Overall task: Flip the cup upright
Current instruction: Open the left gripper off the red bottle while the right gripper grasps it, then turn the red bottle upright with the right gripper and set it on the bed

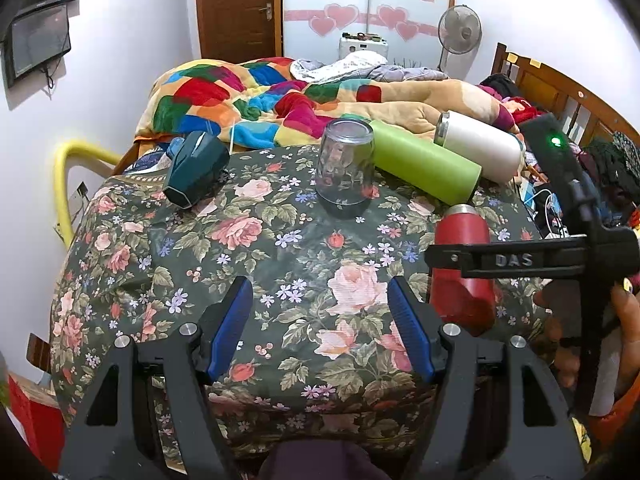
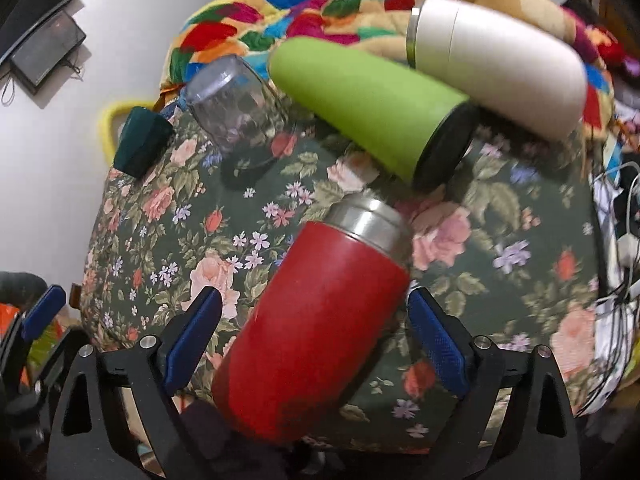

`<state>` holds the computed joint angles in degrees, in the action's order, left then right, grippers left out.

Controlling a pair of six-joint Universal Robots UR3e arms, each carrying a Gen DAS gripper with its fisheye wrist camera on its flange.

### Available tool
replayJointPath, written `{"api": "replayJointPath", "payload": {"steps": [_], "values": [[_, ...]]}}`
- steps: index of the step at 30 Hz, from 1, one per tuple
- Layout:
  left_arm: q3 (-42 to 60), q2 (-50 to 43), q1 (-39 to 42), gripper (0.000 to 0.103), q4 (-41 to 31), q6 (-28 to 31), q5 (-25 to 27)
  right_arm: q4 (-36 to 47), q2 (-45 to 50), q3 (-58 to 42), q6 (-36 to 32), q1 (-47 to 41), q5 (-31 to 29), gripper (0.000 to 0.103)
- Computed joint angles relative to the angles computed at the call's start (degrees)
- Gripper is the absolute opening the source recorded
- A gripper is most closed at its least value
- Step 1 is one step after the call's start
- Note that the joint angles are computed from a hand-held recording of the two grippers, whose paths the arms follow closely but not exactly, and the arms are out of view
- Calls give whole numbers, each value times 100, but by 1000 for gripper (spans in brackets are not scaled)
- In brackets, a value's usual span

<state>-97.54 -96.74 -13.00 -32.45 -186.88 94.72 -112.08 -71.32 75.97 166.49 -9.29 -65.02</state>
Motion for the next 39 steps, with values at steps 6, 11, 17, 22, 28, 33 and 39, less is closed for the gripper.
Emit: {"api": "replayJointPath", "payload": {"steps": [6,11,17,22,28,33,39], "values": [[31,-99,-30,69,61,-27,12,117,357,-353,148,71,-121,74],[66,-129,-24,69,60,-64,44,278,441,-477,4,36,57,68],[158,-152,-37,69,48,-97,98,297,289,-503,-257,15,184,59],[291,-185,-42,69,9,-128,84,72,-65,-388,-521,17,143,59],[437,-212,-75,69,-34,-152,39,-183,-310,-400,-584,-26,220,59],[499,-262,-49,71,-69,-199,-22,-373,-212,-614,-586,78,154,59],[489,-323,16,72,-101,-210,-98,-747,-90,-532,-640,314,-233,59]]}}
